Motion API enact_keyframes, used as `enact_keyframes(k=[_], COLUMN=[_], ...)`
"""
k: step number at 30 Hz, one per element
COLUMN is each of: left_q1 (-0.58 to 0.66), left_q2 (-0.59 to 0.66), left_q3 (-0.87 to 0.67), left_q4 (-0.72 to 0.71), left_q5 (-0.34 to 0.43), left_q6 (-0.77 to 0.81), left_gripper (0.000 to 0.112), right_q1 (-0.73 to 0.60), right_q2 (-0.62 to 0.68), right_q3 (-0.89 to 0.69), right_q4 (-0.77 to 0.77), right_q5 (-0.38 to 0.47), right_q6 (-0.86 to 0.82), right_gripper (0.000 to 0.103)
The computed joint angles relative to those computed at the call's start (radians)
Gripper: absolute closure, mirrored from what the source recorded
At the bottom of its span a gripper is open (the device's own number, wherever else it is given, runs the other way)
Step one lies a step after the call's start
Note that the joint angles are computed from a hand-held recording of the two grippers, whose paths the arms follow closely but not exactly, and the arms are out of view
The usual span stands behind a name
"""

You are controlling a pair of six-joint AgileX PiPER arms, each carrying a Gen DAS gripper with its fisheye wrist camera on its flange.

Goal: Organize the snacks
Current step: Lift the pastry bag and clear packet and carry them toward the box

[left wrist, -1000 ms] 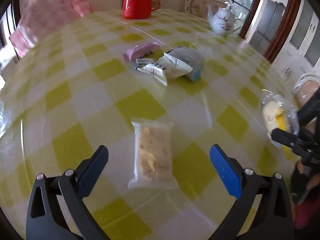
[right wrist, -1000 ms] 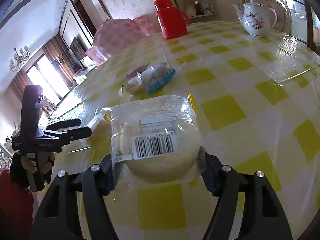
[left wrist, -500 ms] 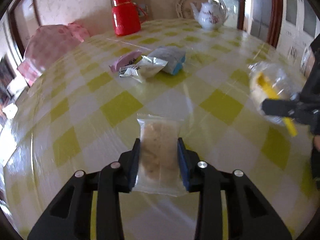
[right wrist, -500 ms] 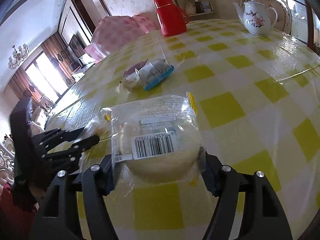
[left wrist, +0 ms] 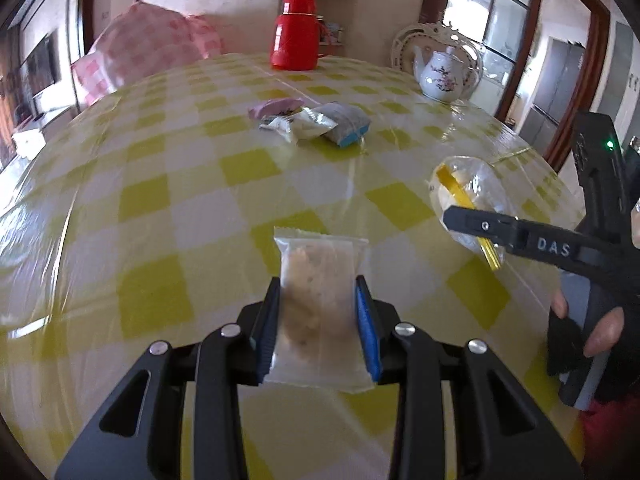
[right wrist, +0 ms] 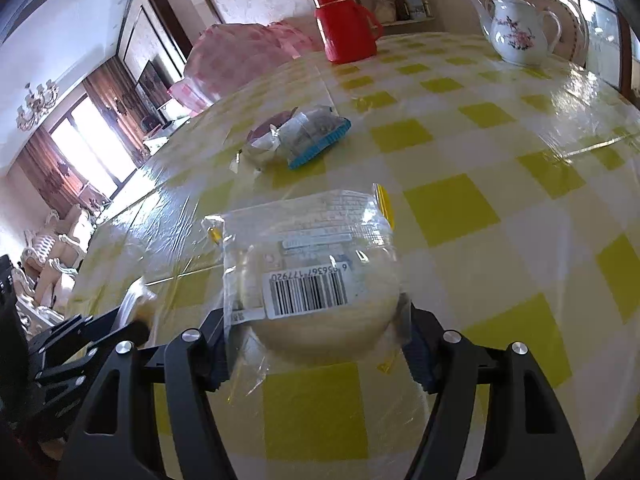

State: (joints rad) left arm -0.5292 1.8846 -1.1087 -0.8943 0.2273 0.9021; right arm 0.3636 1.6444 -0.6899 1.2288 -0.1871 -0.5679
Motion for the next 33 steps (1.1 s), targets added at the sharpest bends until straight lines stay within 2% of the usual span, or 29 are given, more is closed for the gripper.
enact_keyframes(k=[3, 7, 10, 12, 16, 21, 27, 33], left_q1=[0.011, 0.029, 0.041, 0.044, 0.036, 0.046, 0.088, 0.143], left_q2=[-0.049, -0.100, -0.132, -0.156, -0.210, -0.264, -0.309, -0.356], left_q3=[0.079, 0.159, 0.206, 0.236, 0.295, 0.357, 0.423, 0.482], left_q4=[-0.101, -0.188, -0.218, -0.213, -0.194, -0.248, -0.419, -0.450], left_q5=[-0.019, -0.042, -0.051, -0.064, -0.094, -0.100, -0.079, -0.073], left_q6=[0.087, 0.173, 0.198, 0.194, 0.182, 0.253, 0.444, 0.515], left_gripper=[0.077, 0.077, 0.077, 0.077, 0.077, 0.077, 0.077, 0.077], right_q1=[0.006, 0.036, 0.061, 0.066, 0.105, 0.187, 0.250, 0.337], right_q2=[-0.003, -0.017, -0.015, -0.020, -0.033, -0.039, -0.040, -0.031], right_q3=[0.009, 0.034, 0.037, 0.044, 0.061, 0.056, 0.057, 0.038], right_q4=[-0.120, -0.195, -0.121, -0.154, -0.039, 0.238, 0.317, 0.342], right_q5=[0.017, 0.011, 0.002, 0.012, -0.006, -0.060, -0.088, -0.084], right_q6=[0.120, 0.201, 0.142, 0.188, 0.113, -0.135, -0.180, -0.177], right_gripper=[0.037, 0.037, 0.037, 0.037, 0.037, 0.037, 0.037, 0.037])
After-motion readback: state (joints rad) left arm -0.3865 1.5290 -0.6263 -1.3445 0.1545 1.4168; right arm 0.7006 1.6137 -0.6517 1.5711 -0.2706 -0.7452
